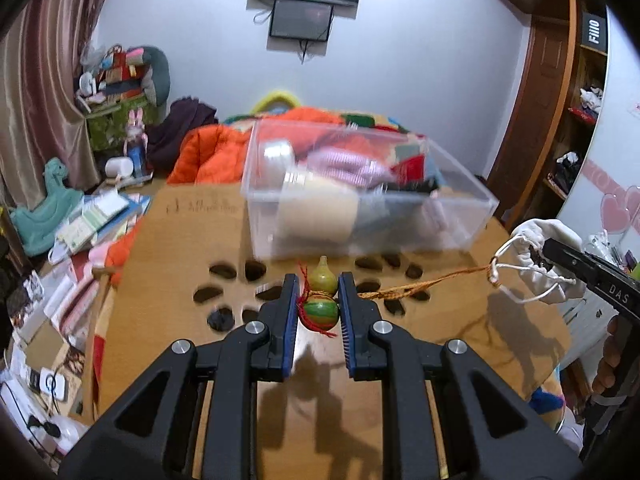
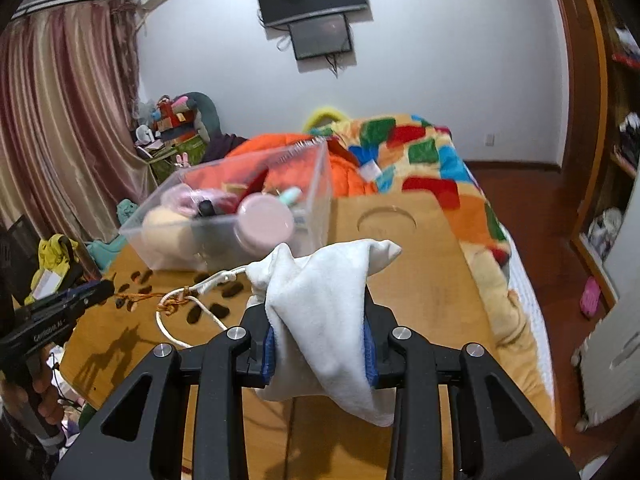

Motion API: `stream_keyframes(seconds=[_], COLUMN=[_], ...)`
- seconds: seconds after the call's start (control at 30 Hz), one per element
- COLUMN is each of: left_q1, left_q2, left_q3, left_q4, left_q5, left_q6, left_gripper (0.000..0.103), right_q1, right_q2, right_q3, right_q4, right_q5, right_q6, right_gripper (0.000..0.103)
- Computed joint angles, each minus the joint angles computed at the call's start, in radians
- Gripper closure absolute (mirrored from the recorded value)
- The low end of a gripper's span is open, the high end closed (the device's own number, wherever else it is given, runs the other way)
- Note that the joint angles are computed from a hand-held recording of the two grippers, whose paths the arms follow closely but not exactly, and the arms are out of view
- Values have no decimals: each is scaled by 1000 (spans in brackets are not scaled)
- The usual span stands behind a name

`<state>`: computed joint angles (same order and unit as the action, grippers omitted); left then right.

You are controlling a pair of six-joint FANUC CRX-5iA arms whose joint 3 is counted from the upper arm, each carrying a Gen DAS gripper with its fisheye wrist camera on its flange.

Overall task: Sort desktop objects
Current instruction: 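Carry the gourd and cloth bag over the box and open both grippers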

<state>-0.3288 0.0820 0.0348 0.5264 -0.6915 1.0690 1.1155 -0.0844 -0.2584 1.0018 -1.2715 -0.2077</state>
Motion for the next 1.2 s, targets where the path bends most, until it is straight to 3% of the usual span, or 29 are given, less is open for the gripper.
stream_keyframes(seconds=[0.5, 0.83, 1.2], left_q1=[-21, -26, -35], left_q2=[70, 156, 302], left_q3=[135, 262, 471], left_q4=[47, 21, -12], left_q5=[30, -6, -97], left_q6=[-55, -17, 43], left_gripper=[84, 84, 84], right_q1=[-92, -176, -265], right_q2=[67, 134, 185], right_q3=[135, 212, 275], right_q4=[50, 30, -11], right_q5=[75, 175, 263], right_q6=[188, 306, 389], right_gripper=[73, 73, 73])
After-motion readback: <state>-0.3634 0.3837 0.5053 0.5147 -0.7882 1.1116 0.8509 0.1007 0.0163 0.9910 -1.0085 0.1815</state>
